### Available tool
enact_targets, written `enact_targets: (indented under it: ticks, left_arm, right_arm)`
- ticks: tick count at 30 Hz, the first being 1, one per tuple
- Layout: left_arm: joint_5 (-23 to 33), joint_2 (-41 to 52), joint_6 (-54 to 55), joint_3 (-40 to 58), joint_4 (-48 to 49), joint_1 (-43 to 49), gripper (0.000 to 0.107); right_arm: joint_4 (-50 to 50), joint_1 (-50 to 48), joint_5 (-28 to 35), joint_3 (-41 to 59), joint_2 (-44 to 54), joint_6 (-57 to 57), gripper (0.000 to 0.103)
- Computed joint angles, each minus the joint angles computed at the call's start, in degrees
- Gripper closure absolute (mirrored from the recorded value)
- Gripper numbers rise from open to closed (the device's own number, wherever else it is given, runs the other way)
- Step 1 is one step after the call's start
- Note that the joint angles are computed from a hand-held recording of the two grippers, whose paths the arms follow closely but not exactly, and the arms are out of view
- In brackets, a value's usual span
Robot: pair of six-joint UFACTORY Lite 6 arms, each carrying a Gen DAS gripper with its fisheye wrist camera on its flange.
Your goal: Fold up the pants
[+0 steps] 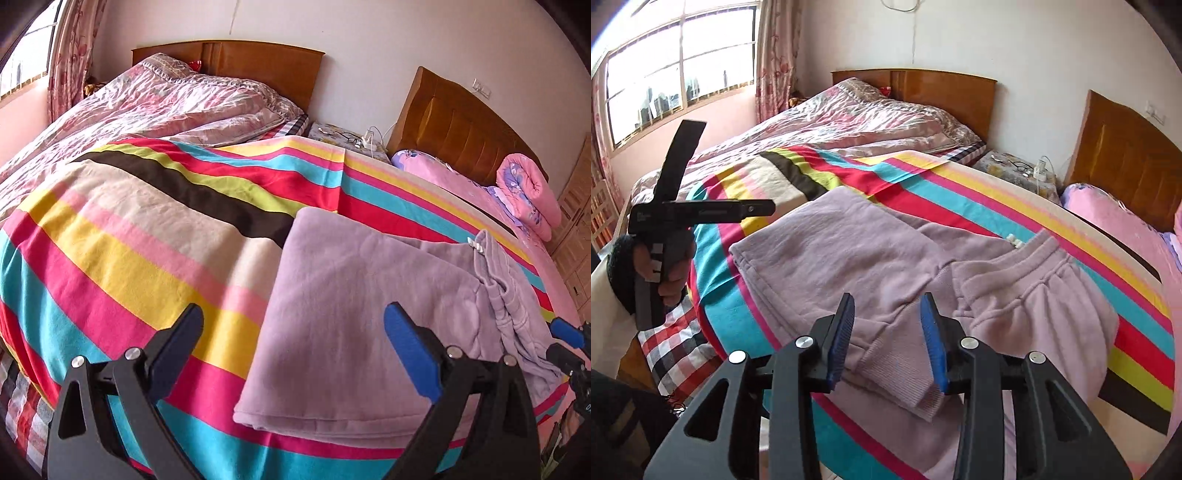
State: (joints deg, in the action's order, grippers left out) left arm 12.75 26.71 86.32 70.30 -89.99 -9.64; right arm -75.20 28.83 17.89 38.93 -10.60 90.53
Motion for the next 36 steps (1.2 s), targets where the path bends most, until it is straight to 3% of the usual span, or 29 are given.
enact_targets:
  ticks: [1, 2, 5, 9, 13, 15, 18, 19, 20, 22, 26, 28, 31, 36]
  left_arm:
    - [-0.1, 0.9, 1.6, 0.6, -1.5, -2.0, 0.009]
    - [0.1, 1.7, 3.5, 1.2, -3.4, -3.9, 0.009]
    - [2.1, 5.1, 2.1, 4.5, -1.4, -8.0, 0.009]
    - [6.6, 10.0, -10.1, 10.9, 11.8, -11.7, 0.009]
    - [10.7, 10.8, -13.1, 12.7, 14.3, -11.7, 0.009]
    - [13.6, 11.4, -13.4, 13.3, 13.9, -10.8, 0.009]
    - [21.7, 14.7, -17.9, 18.0, 16.8, -9.2, 0.009]
    - [23.8, 15.7, -19.4, 19.6, 17.7, -9.1, 0.009]
    - [24.7, 16.3, -20.3, 20.6, 18.3, -9.2, 0.009]
    - [24.0, 16.0, -20.5, 21.0, 18.7, -9.9, 0.009]
    - [24.4, 15.1, -18.6, 20.5, 15.5, -8.0, 0.008]
    - [25.1, 15.3, -18.7, 20.4, 14.1, -6.1, 0.008]
    - [26.2, 15.4, -20.9, 20.0, 15.1, -3.3, 0.008]
    - [26.4, 8.3, -15.1, 9.4, 9.0, 4.6, 0.008]
  right_arm:
    - [2.0, -1.2, 1.7, -2.7, -3.2, -2.4, 0.027]
    - [5.0, -2.9, 2.3, -4.1, -4.9, -6.9, 0.021]
    - [9.6, -3.0, 6.9, -3.0, -1.4, -16.5, 0.021]
    - [13.5, 1.4, 13.0, 4.9, 12.4, -31.0, 0.024]
    - [5.4, 7.2, 23.1, 11.2, 27.1, -32.5, 0.027]
    - [2.9, 7.2, 24.2, 13.7, 30.5, -32.2, 0.027]
    - [3.7, 3.5, 21.0, 15.9, 31.4, -33.5, 0.027]
    - [4.6, 2.1, 18.9, 15.3, 30.3, -33.8, 0.040]
    - [3.8, 1.2, 18.6, 14.4, 29.0, -31.7, 0.076]
    - [0.5, -1.0, 15.2, 10.4, 22.6, -25.0, 0.085]
    - [1.9, -8.5, 6.9, 4.0, 7.5, -17.9, 0.087]
    - [-2.0, -10.0, 4.7, 3.2, 4.1, -13.7, 0.087]
    - [-6.0, -3.2, 9.2, 8.0, 7.7, -11.9, 0.087]
    - [-12.5, 15.4, 16.0, 18.1, 18.8, -11.7, 0.087]
